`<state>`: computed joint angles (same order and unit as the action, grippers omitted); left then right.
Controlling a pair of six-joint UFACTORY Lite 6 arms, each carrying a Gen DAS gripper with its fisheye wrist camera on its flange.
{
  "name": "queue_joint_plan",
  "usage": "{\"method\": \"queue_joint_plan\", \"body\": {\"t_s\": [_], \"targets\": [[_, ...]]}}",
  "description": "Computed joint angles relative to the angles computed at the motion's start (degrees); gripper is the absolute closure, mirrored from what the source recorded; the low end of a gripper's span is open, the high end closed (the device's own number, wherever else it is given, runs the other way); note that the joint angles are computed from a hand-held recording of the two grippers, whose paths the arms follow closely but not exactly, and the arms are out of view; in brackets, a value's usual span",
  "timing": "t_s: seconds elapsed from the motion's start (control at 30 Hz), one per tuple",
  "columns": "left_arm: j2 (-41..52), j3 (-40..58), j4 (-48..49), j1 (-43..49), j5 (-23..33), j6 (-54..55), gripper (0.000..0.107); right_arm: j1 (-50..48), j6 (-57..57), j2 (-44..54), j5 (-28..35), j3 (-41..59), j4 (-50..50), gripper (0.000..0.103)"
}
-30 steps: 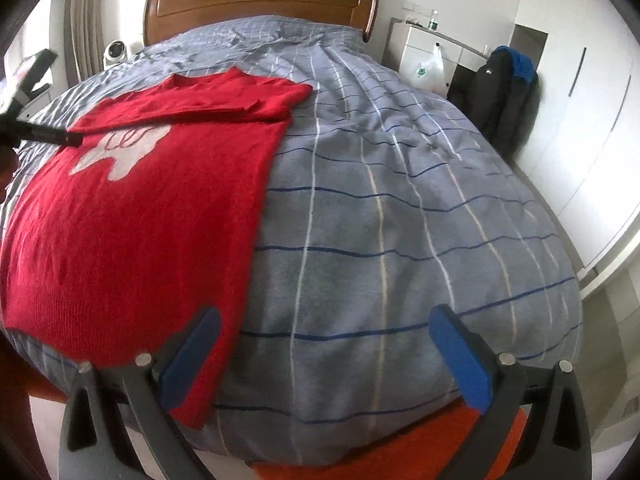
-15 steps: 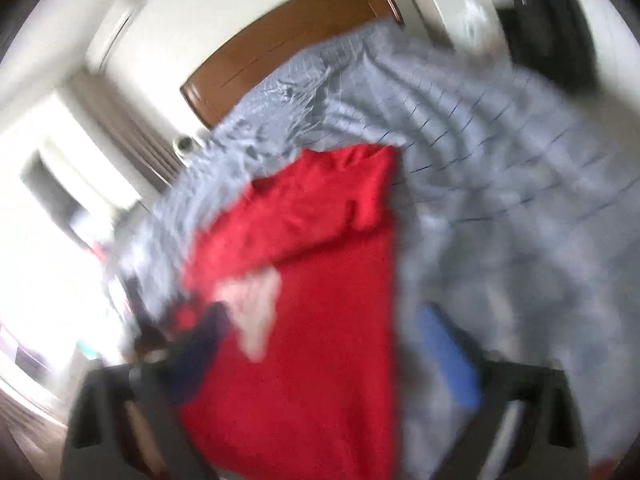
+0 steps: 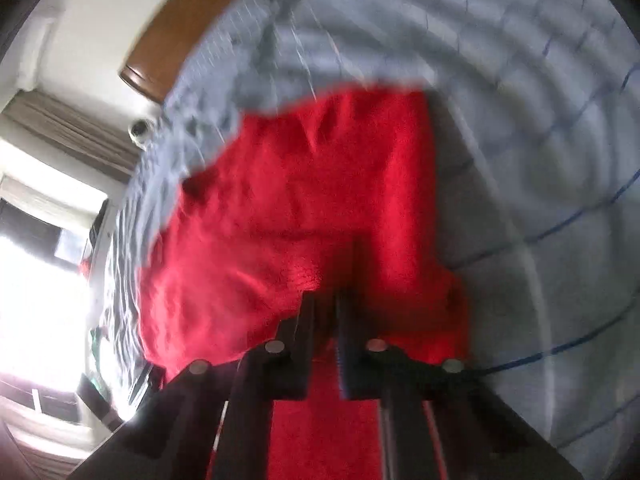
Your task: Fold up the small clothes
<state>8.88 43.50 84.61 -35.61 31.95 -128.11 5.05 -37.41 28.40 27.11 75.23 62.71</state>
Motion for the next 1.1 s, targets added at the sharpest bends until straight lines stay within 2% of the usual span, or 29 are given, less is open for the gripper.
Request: {"method": "queue_joint_plan", "body": {"t_s": [0.1,0.17,0.2,0.27,0.33,0.53,0.67,0.77,0.83,0.93,1.1], "targets": [[-0.04,0.03,-0.41,-0.1,0.12,0.41,0.035,1.23,5.56,2.46,-1.37,1.25,-7.14,0.098],[-0.13,-0.08,-0.11,0.05,-0.2,0.15,0.034,2.05,2.84,2.28,-4.21,-0.72,-5.14,0.097],[-0.15,-0.08,-0.21,0.06,-0.23,0.17,0.033,1.88,-0.5,1.46,-4.69,-2.14,-2.23,0.093],[-1.0,-0.21,-3.08,0.37,-0.71,3.03,0.027,0.81,-9.55,-2.86,-4.59,-7.33,6.23,0.079],[-2.64,-0.53,-9.04,-0.54,0.51,8.88,0.019,-0.82,-18.23,-10.18,-4.26,-14.72,13.3,0.054],[-20.94,-15.89,-16.24,-10.74,4.99,12.11,0.015,-7.78,-45.25,-39.09,-7.66,-41.38,24.81,0.03],[-31.86,-22.89,-21.2,-18.22,12.02,10.8,0.013,-17.79,-60.0,-55.03,-9.64,-58.03,29.65,0.028],[-31.9,-23.81,-22.16,-18.89,14.97,10.51,0.01,-23.56,-68.09,-61.75,-10.14,-65.88,34.48,0.028],[-30.92,-24.51,-21.95,-16.31,12.77,10.1,0.008,-27.93,-68.83,-62.93,-7.62,-68.33,34.37,0.028],[-29.79,-25.83,-19.7,-14.17,9.93,6.72,0.004,-29.86,-71.08,-61.39,-7.1,-68.5,37.55,0.028],[-24.31,-24.31,-18.2,-18.07,13.85,2.03,0.004,-25.38,-84.08,-56.89,-10.3,-67.76,51.71,0.021]]}}
